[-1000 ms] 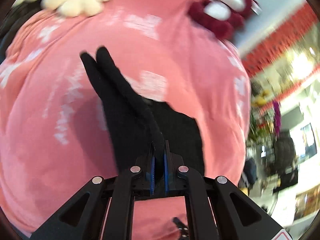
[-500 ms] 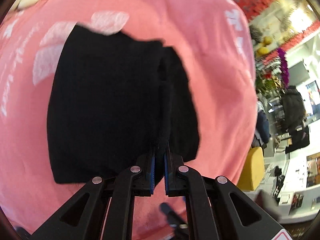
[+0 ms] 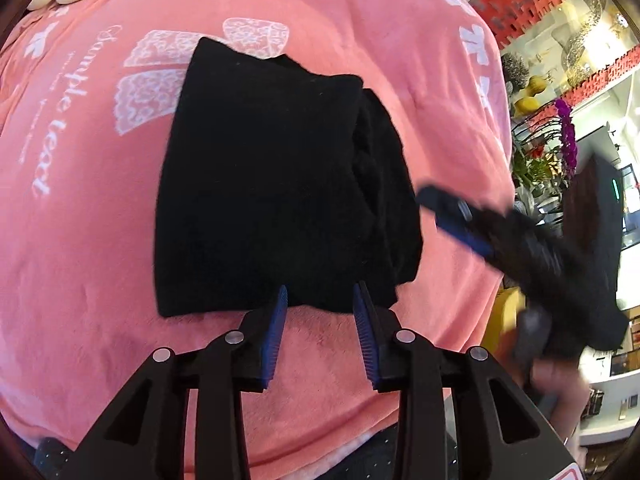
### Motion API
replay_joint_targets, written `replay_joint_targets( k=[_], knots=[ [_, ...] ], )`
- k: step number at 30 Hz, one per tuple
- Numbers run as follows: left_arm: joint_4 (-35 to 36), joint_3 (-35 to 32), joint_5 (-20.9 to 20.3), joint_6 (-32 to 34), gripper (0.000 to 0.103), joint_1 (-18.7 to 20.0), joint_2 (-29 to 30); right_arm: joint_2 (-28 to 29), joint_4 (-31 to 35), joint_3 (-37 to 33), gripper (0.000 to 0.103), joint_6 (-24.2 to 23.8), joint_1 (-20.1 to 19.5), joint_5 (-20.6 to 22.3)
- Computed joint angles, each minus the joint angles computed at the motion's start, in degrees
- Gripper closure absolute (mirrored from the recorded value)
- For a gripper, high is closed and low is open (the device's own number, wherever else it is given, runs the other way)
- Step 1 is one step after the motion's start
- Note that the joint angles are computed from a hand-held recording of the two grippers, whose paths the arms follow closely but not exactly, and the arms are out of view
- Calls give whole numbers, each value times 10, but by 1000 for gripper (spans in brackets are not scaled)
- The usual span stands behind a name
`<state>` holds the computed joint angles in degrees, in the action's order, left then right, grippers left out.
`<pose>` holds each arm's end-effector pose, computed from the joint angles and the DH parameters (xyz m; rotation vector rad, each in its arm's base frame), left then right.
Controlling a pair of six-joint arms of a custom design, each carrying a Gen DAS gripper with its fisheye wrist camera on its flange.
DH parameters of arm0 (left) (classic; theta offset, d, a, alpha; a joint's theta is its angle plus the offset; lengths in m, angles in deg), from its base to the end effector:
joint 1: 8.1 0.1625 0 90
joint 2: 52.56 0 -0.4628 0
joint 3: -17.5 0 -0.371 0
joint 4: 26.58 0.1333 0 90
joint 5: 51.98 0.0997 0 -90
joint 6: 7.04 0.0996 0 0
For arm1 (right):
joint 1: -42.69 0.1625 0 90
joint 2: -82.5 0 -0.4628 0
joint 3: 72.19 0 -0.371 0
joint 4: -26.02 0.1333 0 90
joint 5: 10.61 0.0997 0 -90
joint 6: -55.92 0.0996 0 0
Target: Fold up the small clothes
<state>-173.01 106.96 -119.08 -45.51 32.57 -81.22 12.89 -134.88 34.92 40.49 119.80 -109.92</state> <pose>-0.4033 -0.5733 -0.0385 0.2849 2.7700 -0.3145 -0.0180 -0.6041 0.3433 -0.0062 -2.7505 0.7451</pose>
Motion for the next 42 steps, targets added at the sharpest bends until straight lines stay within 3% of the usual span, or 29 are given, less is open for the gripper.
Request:
replay_joint_targets(
  k=[6, 7, 8, 9, 10, 13, 16, 20, 22, 24, 25, 26, 27, 28, 31, 34, 36, 37, 38, 41, 42],
  knots=[
    [-5, 25, -5, -17, 71, 2, -14, 62, 45, -48, 37, 18, 23, -40],
    [-7, 30, -6, -19, 72, 3, -17, 68, 34, -47, 44, 9, 31, -51],
    [-9, 33, -4, -19, 72, 3, -19, 69, 34, -48, 73, -7, 35, -49],
    [-10, 35, -2, -20, 72, 3, -21, 70, 38, -54, 92, -27, 47, -52],
    [-11, 38, -1, -20, 72, 4, -24, 70, 32, -59, 99, -39, 54, -55],
    [-23, 43, -7, -20, 71, 6, -29, 47, -9, -63, 101, -83, 75, -35],
    [-27, 40, -7, -16, 71, 6, -28, 27, -45, -57, 101, -106, 75, -41],
    [-27, 31, -12, -21, 65, 10, -21, 72, -13, -76, 96, -93, 42, -165],
    [-26, 28, -18, -22, 65, 11, -18, 59, 6, -62, 96, -54, 20, -141],
    [-28, 30, -22, -18, 64, 10, -18, 29, -6, -40, 94, -30, 4, -58],
    [-26, 31, -21, -17, 62, 9, -18, 21, -8, -37, 84, -19, 3, -33],
    [-24, 31, -21, -17, 61, 9, -17, 19, -6, -40, 59, -13, 5, -18],
    [-22, 30, -22, -16, 61, 9, -16, 21, -5, -45, 50, -13, 8, -11],
    [-13, 24, -23, -17, 61, 10, -13, 28, -5, -54, 44, -20, 15, -10],
    [-5, 21, -21, -24, 61, 9, -11, 65, 24, -93, 43, -46, 34, -38],
    [-8, 24, -19, -27, 61, 8, -11, 111, 77, -139, 39, -31, 40, -70],
    [-6, 23, -19, -27, 61, 8, -11, 124, 71, -142, 49, -40, 42, -81],
    [-3, 22, -21, -28, 61, 9, -11, 123, 74, -141, 82, -54, 46, -68],
    [0, 20, -23, -26, 61, 11, -10, 118, 66, -138, 96, -63, 52, -69],
    [-3, 18, -26, -14, 61, 13, -10, 81, -1, -113, 99, -104, 62, -24],
    [-3, 19, -26, -10, 61, 13, -10, 75, -28, -109, 100, -111, 62, -34]
  ],
)
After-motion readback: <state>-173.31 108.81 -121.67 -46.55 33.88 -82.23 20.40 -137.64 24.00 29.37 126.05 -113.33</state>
